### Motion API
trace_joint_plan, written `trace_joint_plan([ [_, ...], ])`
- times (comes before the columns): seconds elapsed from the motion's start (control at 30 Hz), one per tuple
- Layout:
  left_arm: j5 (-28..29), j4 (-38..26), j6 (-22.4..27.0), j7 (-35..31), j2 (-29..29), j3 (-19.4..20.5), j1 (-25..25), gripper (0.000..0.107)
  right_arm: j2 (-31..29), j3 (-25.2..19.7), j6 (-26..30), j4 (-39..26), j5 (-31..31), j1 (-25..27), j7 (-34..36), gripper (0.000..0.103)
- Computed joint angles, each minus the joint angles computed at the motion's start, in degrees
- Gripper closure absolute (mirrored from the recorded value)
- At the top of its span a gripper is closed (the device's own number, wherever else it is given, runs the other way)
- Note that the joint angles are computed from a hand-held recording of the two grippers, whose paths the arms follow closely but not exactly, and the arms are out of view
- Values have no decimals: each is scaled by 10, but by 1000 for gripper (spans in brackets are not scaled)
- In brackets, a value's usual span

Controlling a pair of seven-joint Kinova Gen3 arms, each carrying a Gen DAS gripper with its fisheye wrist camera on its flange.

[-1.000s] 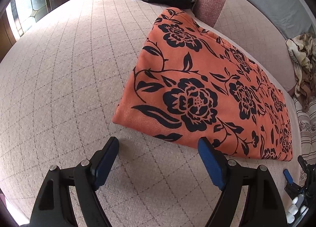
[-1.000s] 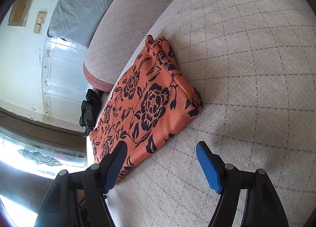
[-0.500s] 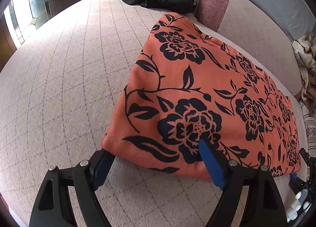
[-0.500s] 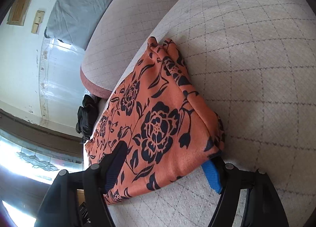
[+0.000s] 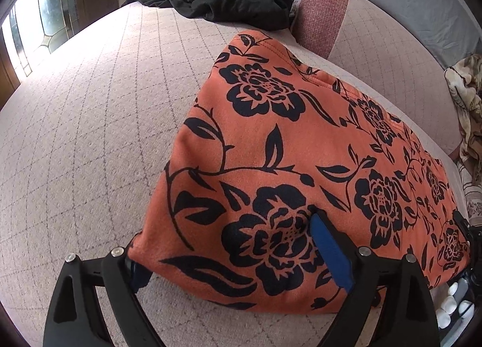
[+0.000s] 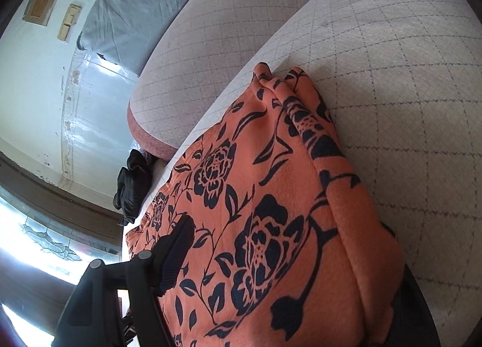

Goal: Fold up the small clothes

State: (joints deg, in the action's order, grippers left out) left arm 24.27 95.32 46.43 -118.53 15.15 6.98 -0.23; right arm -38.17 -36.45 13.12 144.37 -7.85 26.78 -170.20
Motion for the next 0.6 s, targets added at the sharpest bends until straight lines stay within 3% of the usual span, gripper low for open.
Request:
trace_joint_plan([
  [0.2,62,-22,29,-35,23,14,-30,16,5,-58,-25,-2,6,65,2,30],
  [0.4,103,4,3,-85,7,16,-39,44,-11,-74,-31,7,-8,78,5,42],
  [0.47,111,13,-10,-102,-1,16,-38,48,-14,-76,-27,5,-12,81,6,45],
  [0.6,115,16,-14,-118,-4,12,-35,48,-19,-76,-17,3,-16,81,8,46],
])
